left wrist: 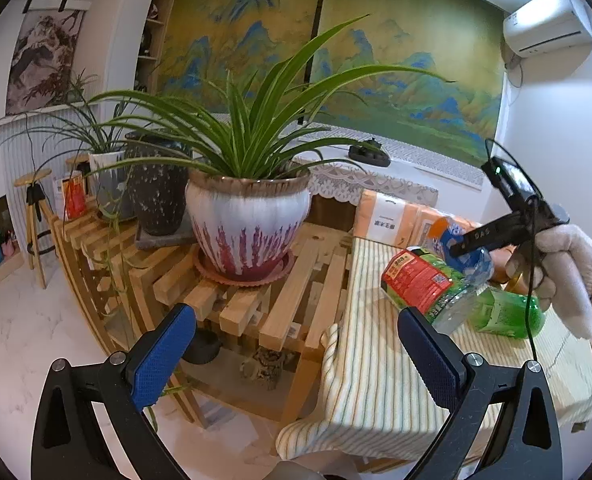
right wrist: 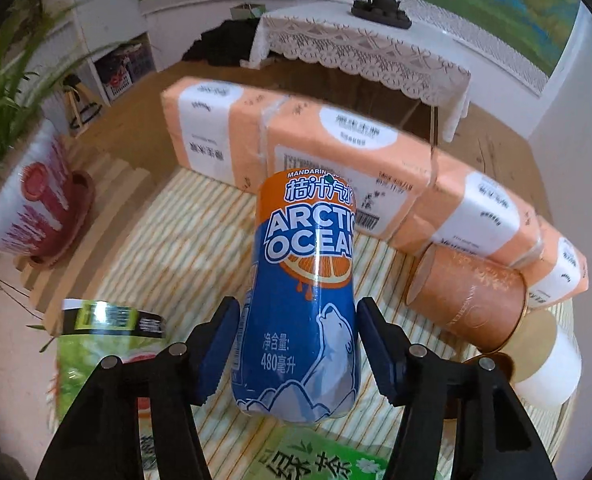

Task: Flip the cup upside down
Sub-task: 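Lift the blue bottle off the table with the right gripper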

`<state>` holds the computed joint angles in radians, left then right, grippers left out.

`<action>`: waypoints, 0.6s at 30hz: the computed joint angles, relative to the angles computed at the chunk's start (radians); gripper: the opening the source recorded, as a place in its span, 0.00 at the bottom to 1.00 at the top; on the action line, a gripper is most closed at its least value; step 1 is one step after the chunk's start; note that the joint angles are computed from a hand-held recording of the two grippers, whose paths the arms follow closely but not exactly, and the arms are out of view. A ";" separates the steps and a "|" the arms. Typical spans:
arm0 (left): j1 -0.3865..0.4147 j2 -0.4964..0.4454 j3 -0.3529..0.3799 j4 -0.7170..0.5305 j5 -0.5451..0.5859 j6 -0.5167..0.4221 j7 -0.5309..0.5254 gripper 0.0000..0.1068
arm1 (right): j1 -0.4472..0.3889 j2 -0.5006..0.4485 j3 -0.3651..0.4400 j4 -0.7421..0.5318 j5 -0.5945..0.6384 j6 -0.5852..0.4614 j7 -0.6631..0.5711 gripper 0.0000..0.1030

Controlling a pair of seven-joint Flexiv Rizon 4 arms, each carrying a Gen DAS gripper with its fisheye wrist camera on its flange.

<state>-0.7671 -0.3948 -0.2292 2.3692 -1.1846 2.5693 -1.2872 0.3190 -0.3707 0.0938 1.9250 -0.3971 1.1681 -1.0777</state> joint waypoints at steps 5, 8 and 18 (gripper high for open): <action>-0.018 0.005 -0.008 -0.016 -0.022 0.016 0.037 0.96 | -0.023 0.076 0.040 0.052 0.044 0.050 -0.056 0.55; -0.029 0.008 -0.017 -0.026 -0.027 0.030 0.054 0.96 | -0.031 0.152 0.060 0.118 0.058 0.084 -0.097 0.55; -0.062 -0.009 -0.043 -0.071 -0.021 0.044 0.098 0.96 | -0.045 0.462 0.125 0.421 0.234 0.134 -0.302 0.55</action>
